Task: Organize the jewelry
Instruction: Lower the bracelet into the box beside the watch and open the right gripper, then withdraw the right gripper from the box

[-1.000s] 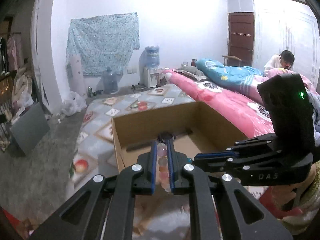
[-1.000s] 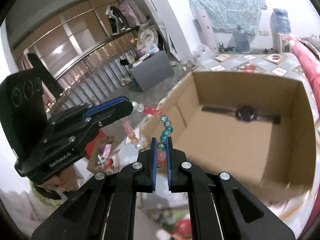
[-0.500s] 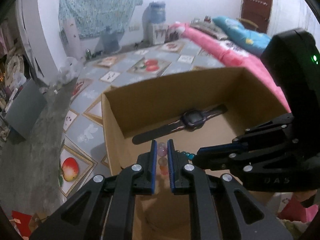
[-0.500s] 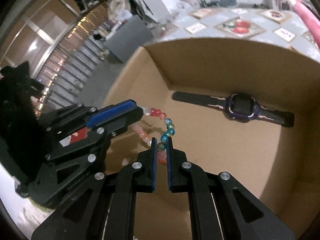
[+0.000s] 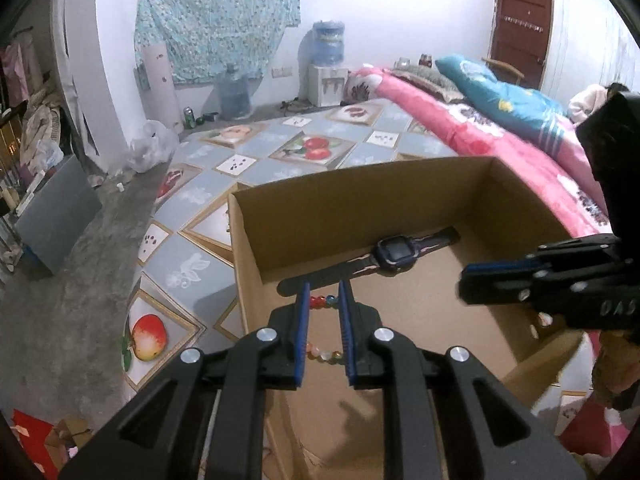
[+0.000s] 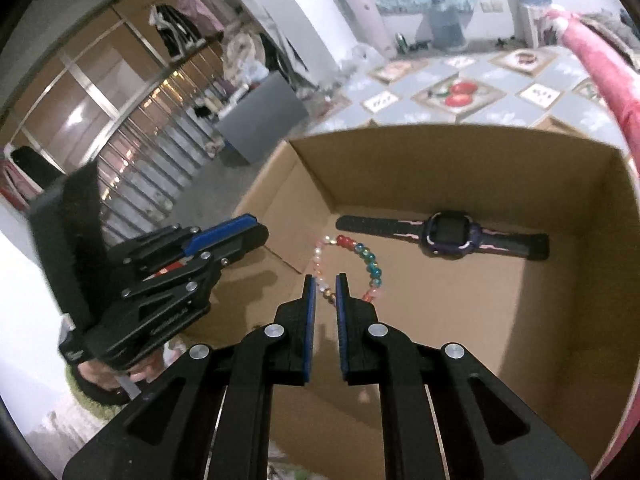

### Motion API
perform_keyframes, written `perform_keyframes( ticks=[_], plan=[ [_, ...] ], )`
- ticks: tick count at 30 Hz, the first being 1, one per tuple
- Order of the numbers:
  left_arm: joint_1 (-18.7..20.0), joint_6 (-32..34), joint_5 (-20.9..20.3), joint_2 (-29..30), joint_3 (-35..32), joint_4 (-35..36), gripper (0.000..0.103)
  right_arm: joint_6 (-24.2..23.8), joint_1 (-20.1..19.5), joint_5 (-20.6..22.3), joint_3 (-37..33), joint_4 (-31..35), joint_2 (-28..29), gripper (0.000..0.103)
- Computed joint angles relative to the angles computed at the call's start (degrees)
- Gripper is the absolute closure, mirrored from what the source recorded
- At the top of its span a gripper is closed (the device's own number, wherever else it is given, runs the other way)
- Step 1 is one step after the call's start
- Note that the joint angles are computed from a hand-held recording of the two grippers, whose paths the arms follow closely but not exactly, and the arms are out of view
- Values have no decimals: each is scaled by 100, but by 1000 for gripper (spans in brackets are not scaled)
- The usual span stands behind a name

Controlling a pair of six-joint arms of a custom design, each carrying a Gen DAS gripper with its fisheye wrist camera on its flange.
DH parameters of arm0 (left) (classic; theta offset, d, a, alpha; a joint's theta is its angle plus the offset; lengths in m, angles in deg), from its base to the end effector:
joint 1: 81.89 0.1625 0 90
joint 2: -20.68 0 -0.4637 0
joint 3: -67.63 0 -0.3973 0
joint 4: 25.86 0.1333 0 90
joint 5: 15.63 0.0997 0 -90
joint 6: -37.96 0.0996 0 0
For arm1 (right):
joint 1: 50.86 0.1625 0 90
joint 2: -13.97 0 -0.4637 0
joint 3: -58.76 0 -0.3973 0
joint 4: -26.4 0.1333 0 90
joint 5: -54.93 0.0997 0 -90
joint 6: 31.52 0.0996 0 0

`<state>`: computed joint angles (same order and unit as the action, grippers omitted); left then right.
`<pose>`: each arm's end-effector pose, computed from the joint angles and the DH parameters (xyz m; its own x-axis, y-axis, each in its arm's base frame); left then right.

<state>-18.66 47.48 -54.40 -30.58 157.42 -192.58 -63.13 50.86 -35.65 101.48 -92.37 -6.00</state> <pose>-0.1350 -0.7360 0.2893 -0.7070 -0.0302 -0.7066 0.4775 0.7166 -0.5084 0.3147 -0.8659 0.0786 -0.7281 -0.6825 0.0635 -0.6853 0.7234 -0.0840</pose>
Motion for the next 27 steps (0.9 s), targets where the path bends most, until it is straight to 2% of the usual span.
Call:
perform_keyframes(
  ticks=[4, 8, 11, 15, 20, 23, 27],
  plan=[
    [-182, 93, -256, -293, 529, -535, 88, -158, -99, 406, 743, -480, -528, 90],
    [-388, 175, -529, -592, 1184, -1194, 80, -378, -255, 1005, 1618, -750, -1141, 84],
    [-528, 222, -778, -789, 1720, -1660, 75, -488, -348, 1191, 2119, -832, -1411, 81],
    [-663, 155, -857, -845, 2325, -2202, 71, -475, -439, 1038, 2720, -1095, -1639, 78],
    [-575, -423, -968, -704, 2524, -2074, 71, -85, -560, 673, 2919, -1188, -1636, 78],
    [-520, -566, -731, -527, 2450, -1961, 71, 187, -583, 317, 2869, -1324, -1567, 78],
    [-452, -545, -490, -368, 2326, -2078, 71, 433, -607, 290, 2699, -1485, -1471, 78]
  ],
)
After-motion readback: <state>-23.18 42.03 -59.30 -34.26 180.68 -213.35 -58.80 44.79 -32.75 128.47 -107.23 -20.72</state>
